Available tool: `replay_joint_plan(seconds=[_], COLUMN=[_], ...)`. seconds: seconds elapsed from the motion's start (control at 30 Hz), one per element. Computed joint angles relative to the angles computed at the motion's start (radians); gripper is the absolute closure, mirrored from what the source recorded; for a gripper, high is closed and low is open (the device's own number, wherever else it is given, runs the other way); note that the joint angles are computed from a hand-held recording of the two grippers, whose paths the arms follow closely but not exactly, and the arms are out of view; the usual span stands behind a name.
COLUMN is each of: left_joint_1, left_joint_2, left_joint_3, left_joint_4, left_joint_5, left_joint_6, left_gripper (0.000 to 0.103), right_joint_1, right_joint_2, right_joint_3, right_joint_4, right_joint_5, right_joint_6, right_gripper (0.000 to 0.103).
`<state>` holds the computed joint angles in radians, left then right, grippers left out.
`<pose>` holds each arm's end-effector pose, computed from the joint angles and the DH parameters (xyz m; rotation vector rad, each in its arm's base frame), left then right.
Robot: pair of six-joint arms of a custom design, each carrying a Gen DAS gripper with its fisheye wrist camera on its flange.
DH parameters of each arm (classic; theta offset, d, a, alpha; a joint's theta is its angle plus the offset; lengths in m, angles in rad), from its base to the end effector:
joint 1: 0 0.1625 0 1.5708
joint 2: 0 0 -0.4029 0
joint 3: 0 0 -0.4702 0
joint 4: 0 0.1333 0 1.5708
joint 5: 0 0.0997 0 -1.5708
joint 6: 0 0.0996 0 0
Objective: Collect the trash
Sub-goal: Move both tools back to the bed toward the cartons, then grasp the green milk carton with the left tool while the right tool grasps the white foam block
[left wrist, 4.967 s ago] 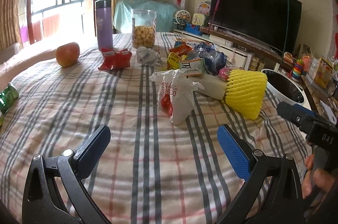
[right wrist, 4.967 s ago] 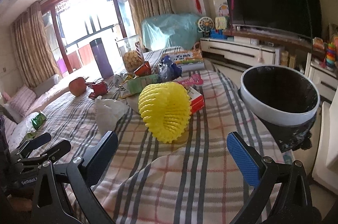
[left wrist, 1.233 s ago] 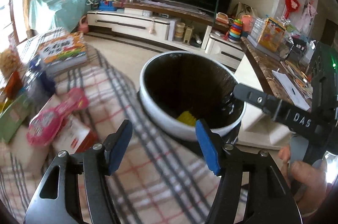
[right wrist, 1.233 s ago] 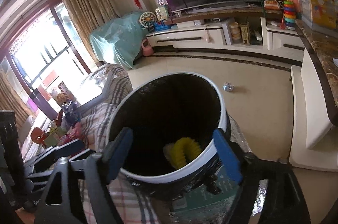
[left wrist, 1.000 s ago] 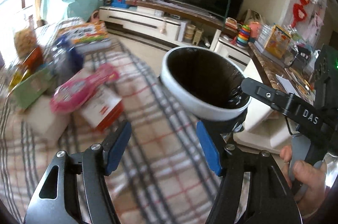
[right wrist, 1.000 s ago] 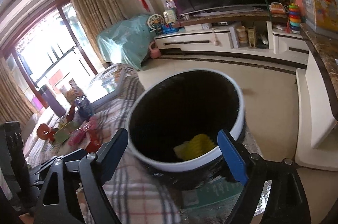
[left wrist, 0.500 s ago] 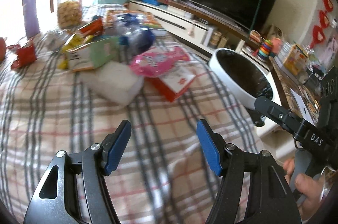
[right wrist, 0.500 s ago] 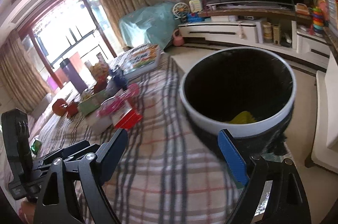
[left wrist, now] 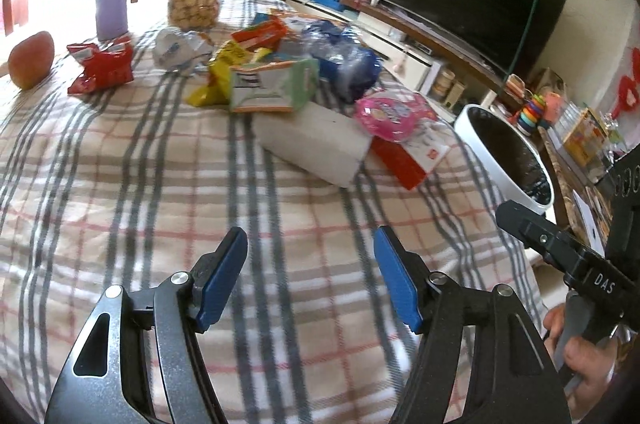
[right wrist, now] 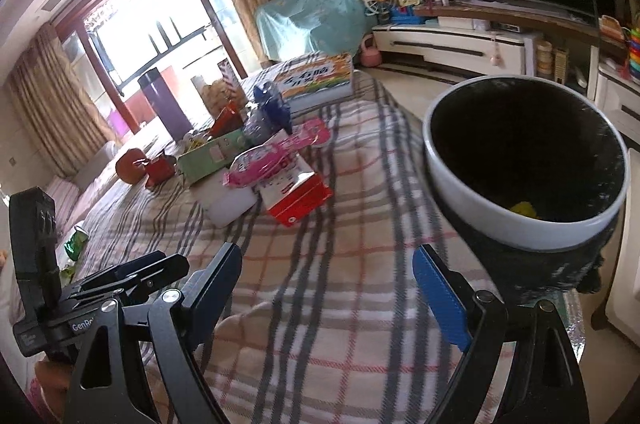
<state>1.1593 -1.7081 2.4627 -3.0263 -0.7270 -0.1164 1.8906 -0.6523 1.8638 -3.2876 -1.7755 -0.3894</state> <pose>0.0279 -0.4555 0.2532 -0.0349 2.3167 -1.0746 0.3022 -0.5530 -0.0702 0.9138 -2.6846 0.7213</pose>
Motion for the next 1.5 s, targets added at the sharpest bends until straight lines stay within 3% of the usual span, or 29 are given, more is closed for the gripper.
replay_joint_plan(seconds=[0.2,0.43,0.73,0.9,0.93,0.97,1.03,1.07,1.37,1.5], left_joint_1=[0.028,0.052,0.116,0.128,0.129,0.131,0.134,0.129,0.068,0.037], left_joint_2=[0.011,0.045,0.115,0.17,0.177,0.18,0.178,0.177,0.023,-0.071], left_joint_3=[-0.025,-0.073,-0.19,-0.231,-0.236,-0.24,-0.239,-0.23,-0.076,0.002], left_joint_4=[0.008,-0.013,-0.073,-0.129,-0.133,-0.123,-0.112,-0.134,-0.168,-0.129], left_joint_5=[-0.009,-0.004,-0.062,-0.057,-0.055,-0.062,-0.069,-0.065,-0.037,-0.025], left_joint_6=[0.005,0.058,0.11,0.174,0.183,0.185,0.186,0.197,0.191,0.161], left_gripper=[0.035,0.026,0.026,0.026,0.036,0.054,0.053,0.053,0.053,0.053], right_joint_1=[0.01,0.017,0.025,0.036,0.037,0.039,0.044,0.044,0.012,0.018], right_joint_2=[0.029,0.073,0.134,0.167,0.173,0.177,0.18,0.176,0.069,0.045], right_joint_3=[-0.039,-0.11,-0.213,-0.258,-0.264,-0.269,-0.27,-0.264,-0.131,-0.082], right_joint_4=[0.037,0.094,0.186,0.219,0.224,0.228,0.226,0.222,0.233,0.222], right_joint_5=[-0.005,-0.011,-0.025,-0.054,-0.064,-0.074,-0.092,-0.095,0.052,0.047], right_joint_6=[-0.024,-0.083,-0.117,-0.125,-0.126,-0.128,-0.132,-0.13,-0.051,-0.046], right_gripper=[0.014,0.014,0.014,0.015,0.017,0.02,0.044,0.044,0.045,0.044])
